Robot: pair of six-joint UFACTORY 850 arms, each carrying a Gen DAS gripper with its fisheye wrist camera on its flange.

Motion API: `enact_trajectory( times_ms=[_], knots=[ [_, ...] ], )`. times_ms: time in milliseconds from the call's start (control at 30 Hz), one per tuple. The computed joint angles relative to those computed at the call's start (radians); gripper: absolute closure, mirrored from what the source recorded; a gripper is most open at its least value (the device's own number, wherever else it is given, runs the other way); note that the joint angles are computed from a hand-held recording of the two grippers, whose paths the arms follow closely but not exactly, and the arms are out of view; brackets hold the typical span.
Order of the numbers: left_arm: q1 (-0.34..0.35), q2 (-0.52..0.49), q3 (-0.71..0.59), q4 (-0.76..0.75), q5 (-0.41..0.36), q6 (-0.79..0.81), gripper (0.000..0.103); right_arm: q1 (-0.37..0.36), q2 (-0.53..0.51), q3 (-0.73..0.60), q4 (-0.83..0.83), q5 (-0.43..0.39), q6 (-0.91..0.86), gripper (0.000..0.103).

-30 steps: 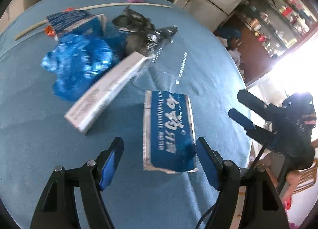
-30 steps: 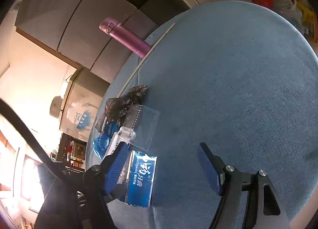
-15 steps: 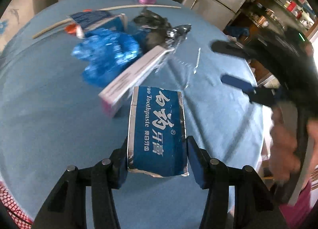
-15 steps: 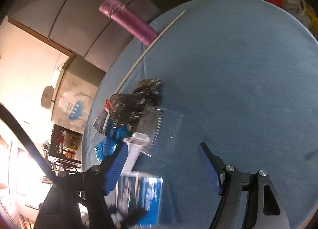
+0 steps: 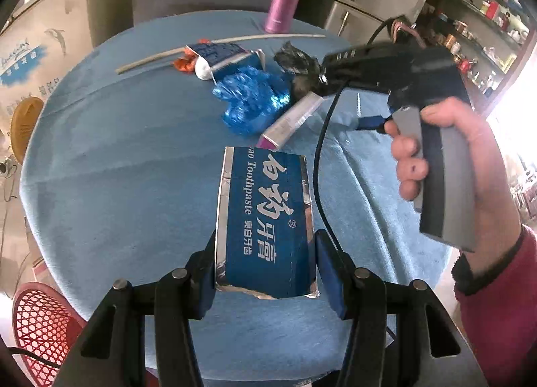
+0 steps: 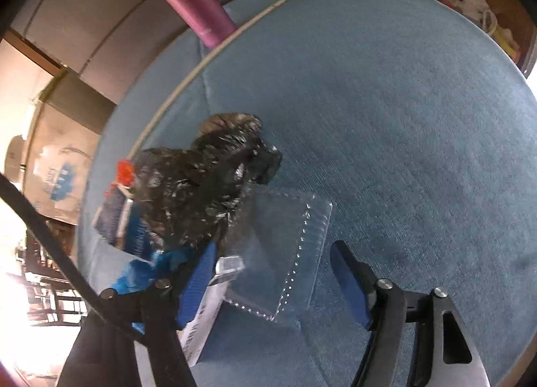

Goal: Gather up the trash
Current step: 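Grasp the clear plastic tray with the right tool and lift it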

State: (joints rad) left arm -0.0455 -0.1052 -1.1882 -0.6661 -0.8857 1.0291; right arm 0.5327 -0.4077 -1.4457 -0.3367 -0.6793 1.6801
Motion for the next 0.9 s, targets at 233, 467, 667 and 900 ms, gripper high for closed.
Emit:
enact_trajectory(
  times_ms=[233, 467, 667, 900],
  knots=[
    [0.012, -0.019, -0.028, -0.005, 0.011, -0.025, 0.048, 0.011, 0.029, 0.041, -0.027, -0.007, -0.037, 0.055],
    [0.037, -0.018, -0.038, -0.023, 0.017, -0.034, 0.048, 0.039, 0.141, 0.172, -0.077, 0.017, 0.054, 0.056],
    [0.058, 0.016, -0.01, -0.039, 0.007, -0.02, 0.048, 0.078, 0.268, 0.323, -0.248, 0.133, 0.3, 0.056],
    [0.067, 0.055, 0.024, -0.049, 0.012, 0.0, 0.048, 0.116, 0.298, 0.371, -0.308, 0.185, 0.349, 0.055]
  ],
)
